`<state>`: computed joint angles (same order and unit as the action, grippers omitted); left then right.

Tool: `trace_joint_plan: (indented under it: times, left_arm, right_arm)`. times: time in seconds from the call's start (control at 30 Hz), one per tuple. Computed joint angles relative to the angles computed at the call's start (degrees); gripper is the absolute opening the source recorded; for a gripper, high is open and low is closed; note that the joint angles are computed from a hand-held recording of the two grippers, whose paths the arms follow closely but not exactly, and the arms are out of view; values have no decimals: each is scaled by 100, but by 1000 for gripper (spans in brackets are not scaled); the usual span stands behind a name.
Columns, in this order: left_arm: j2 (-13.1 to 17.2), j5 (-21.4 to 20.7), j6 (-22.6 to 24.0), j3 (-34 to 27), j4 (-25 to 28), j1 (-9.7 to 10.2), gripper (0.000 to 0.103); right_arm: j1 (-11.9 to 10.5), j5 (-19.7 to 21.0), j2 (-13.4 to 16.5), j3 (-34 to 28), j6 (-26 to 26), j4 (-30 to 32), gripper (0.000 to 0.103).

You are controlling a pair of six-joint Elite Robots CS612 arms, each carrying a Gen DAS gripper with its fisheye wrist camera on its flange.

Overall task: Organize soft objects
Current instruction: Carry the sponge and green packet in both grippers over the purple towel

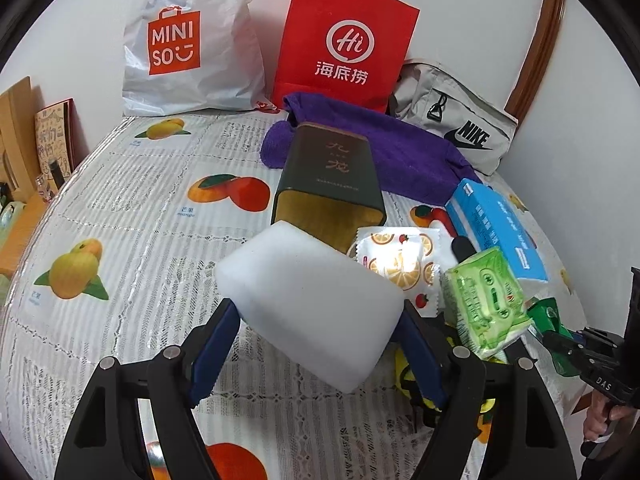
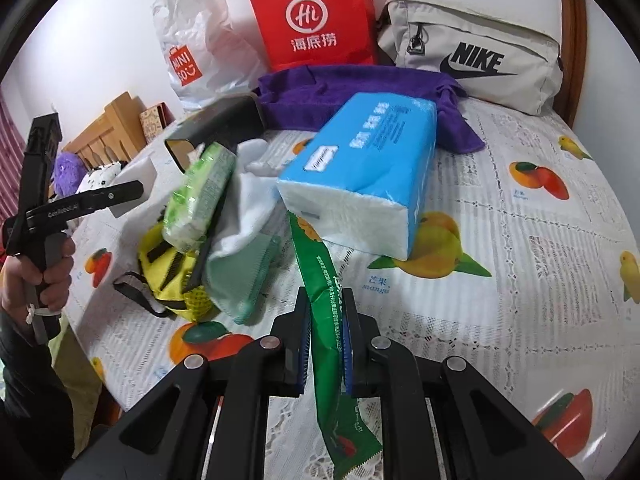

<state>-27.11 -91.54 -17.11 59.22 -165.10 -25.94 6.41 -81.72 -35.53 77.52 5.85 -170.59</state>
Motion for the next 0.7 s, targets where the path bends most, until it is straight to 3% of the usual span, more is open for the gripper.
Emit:
trace_joint_plan:
  times: [0.4, 0.7]
  left_arm:
    - [-52, 275, 33, -329, 270, -15, 77]
    - [310, 421, 168, -1372, 937, 27, 77]
  right_arm:
    - [-31, -102, -58, -348, -38, -95, 13]
    - [-87, -292, 259, -1265, 10, 417, 13]
